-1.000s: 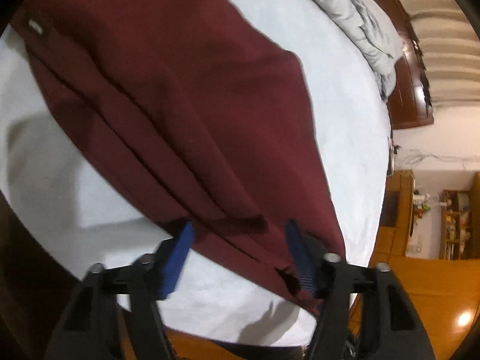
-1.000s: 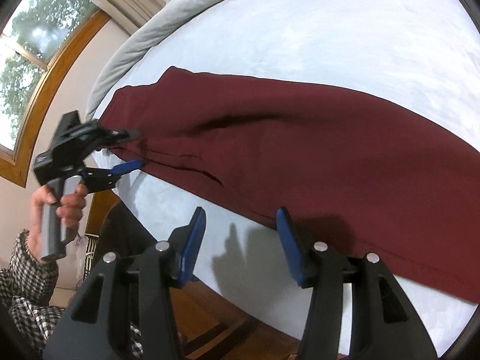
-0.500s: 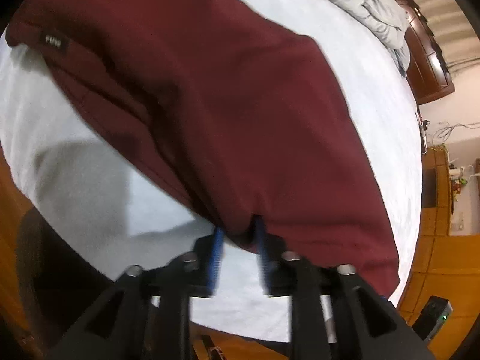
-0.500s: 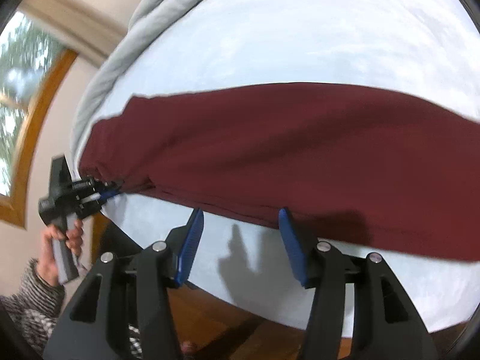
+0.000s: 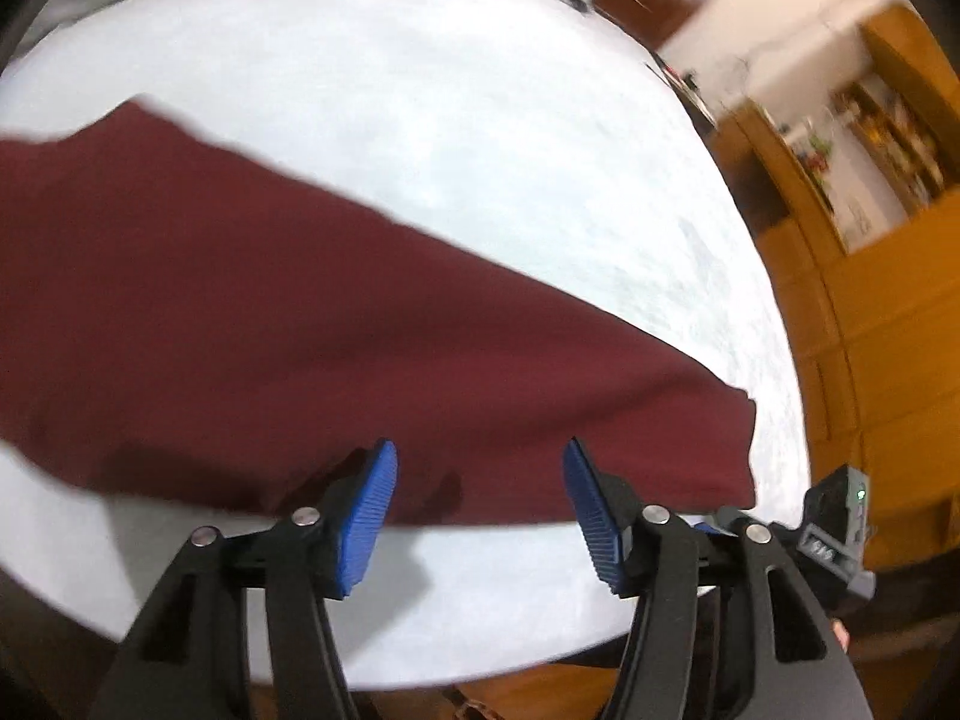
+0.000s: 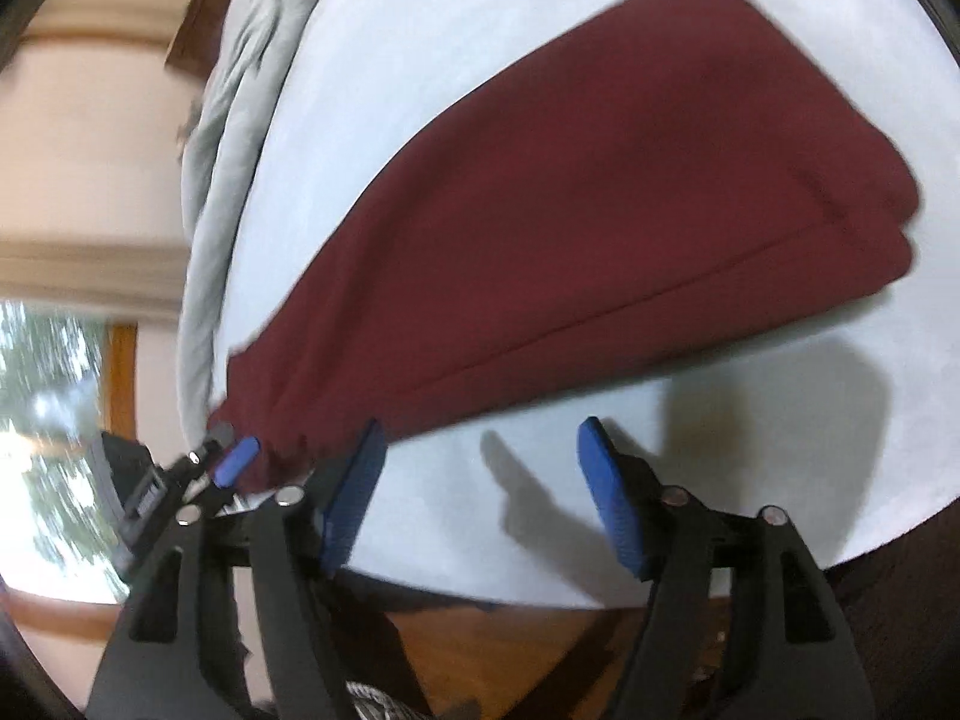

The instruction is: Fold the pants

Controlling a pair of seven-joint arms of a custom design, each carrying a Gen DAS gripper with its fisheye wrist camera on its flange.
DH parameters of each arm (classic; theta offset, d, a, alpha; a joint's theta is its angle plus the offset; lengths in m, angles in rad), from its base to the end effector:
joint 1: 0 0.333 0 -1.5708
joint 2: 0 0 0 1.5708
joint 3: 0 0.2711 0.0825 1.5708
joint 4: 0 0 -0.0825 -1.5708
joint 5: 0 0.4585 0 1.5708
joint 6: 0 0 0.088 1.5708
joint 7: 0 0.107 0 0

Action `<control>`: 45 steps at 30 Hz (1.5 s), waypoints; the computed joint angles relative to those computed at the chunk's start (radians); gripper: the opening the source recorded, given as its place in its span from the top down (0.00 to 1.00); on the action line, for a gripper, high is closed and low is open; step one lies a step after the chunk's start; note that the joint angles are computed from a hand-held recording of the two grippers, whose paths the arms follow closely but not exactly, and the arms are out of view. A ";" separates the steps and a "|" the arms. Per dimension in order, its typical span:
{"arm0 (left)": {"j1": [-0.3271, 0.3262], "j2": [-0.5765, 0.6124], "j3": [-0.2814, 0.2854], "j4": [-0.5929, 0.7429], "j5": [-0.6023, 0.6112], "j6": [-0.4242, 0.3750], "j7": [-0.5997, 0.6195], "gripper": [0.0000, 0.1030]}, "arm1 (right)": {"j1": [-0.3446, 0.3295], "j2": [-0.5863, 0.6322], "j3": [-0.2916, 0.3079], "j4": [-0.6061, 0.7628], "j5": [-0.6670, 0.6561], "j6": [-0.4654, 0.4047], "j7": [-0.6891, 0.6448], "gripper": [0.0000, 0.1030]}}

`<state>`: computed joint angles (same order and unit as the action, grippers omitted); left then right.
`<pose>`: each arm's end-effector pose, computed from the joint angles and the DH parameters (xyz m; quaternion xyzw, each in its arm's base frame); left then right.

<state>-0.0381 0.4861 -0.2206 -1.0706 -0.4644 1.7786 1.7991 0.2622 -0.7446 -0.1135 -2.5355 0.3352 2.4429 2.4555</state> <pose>0.7395 -0.1925 0.5578 0.5248 -0.7967 0.2752 0.1188 0.4730 0.0701 0.5350 -0.2992 0.8844 0.0945 0.3455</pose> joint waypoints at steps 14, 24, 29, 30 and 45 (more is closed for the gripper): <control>-0.032 0.039 0.009 0.017 0.092 -0.096 0.060 0.39 | -0.110 0.004 0.053 -0.074 -0.140 0.196 0.186 0.78; 0.015 -0.028 -0.005 -0.014 -0.020 0.060 0.051 0.32 | -0.097 -0.015 0.031 0.091 -0.283 0.247 -0.020 0.88; -0.005 -0.061 0.018 -0.078 0.045 0.122 0.095 0.27 | -0.233 -0.083 0.086 0.060 -0.371 0.119 0.067 0.88; -0.011 -0.053 0.026 -0.077 0.071 0.113 0.089 0.27 | -0.247 -0.097 0.082 0.041 -0.377 0.074 0.089 0.88; 0.002 -0.014 0.042 -0.096 0.148 0.030 0.111 0.23 | -0.242 -0.051 0.038 -0.037 -0.316 -0.094 0.186 0.85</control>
